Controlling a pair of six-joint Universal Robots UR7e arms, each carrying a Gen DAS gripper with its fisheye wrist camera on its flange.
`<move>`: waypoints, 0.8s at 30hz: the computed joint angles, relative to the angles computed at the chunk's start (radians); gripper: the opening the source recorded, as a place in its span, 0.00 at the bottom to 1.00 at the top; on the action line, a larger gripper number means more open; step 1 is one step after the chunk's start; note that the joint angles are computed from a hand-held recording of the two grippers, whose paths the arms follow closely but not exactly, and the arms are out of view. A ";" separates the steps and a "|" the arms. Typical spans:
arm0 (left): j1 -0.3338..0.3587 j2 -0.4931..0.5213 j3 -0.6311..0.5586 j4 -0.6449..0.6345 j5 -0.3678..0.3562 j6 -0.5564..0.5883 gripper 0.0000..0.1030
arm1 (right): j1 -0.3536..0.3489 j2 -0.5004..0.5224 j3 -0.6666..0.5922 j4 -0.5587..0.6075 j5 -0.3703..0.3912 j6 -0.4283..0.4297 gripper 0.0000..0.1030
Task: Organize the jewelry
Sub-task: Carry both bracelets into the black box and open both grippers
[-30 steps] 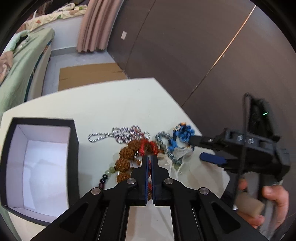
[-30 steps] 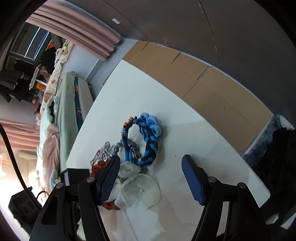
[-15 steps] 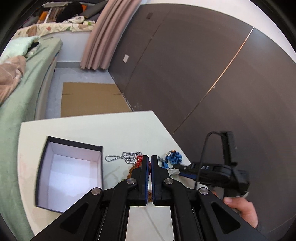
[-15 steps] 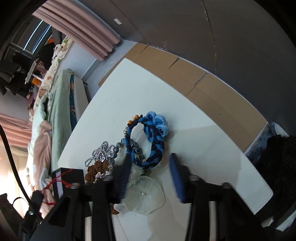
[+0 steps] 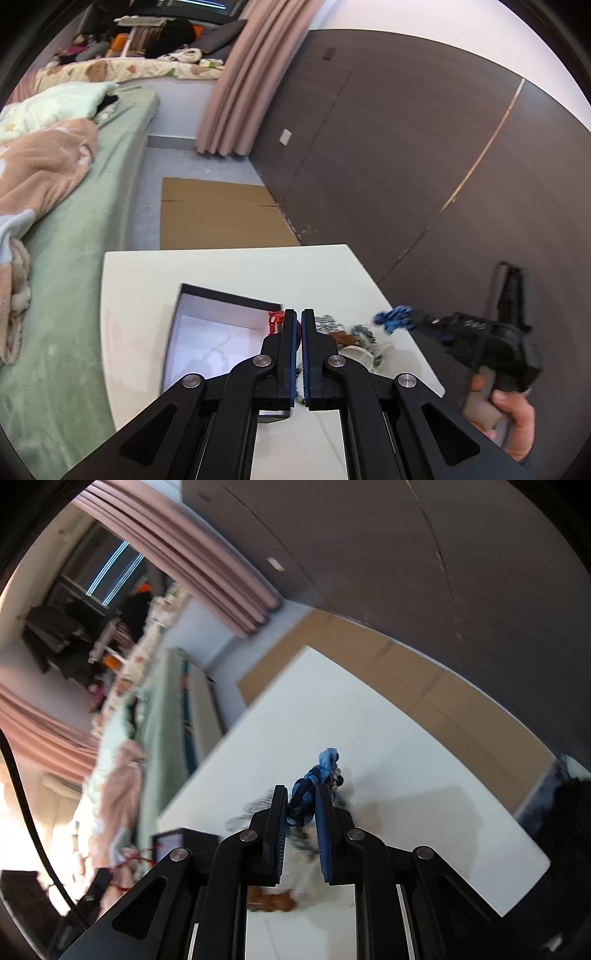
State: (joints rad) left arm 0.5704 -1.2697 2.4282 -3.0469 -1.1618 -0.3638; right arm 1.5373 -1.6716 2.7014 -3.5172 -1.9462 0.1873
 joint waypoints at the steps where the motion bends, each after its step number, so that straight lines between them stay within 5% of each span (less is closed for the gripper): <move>1: 0.006 -0.004 0.003 0.001 0.003 0.000 0.01 | 0.011 0.007 0.000 -0.021 0.009 -0.005 0.16; 12: 0.082 -0.001 -0.028 0.080 -0.054 -0.069 0.05 | 0.105 0.156 -0.036 -0.121 0.146 -0.050 0.16; 13: 0.079 -0.002 -0.027 0.078 -0.043 -0.069 0.15 | 0.114 0.171 -0.041 -0.127 0.153 -0.055 0.16; 15: 0.070 -0.009 -0.022 0.068 -0.023 -0.067 0.63 | 0.129 0.199 -0.048 -0.137 0.159 -0.063 0.16; 16: 0.067 -0.013 -0.016 0.051 -0.014 -0.067 0.97 | 0.130 0.206 -0.049 -0.135 0.165 -0.068 0.16; 24: 0.065 -0.056 -0.001 0.019 0.074 -0.091 1.00 | 0.133 0.278 -0.080 -0.111 0.234 -0.086 0.16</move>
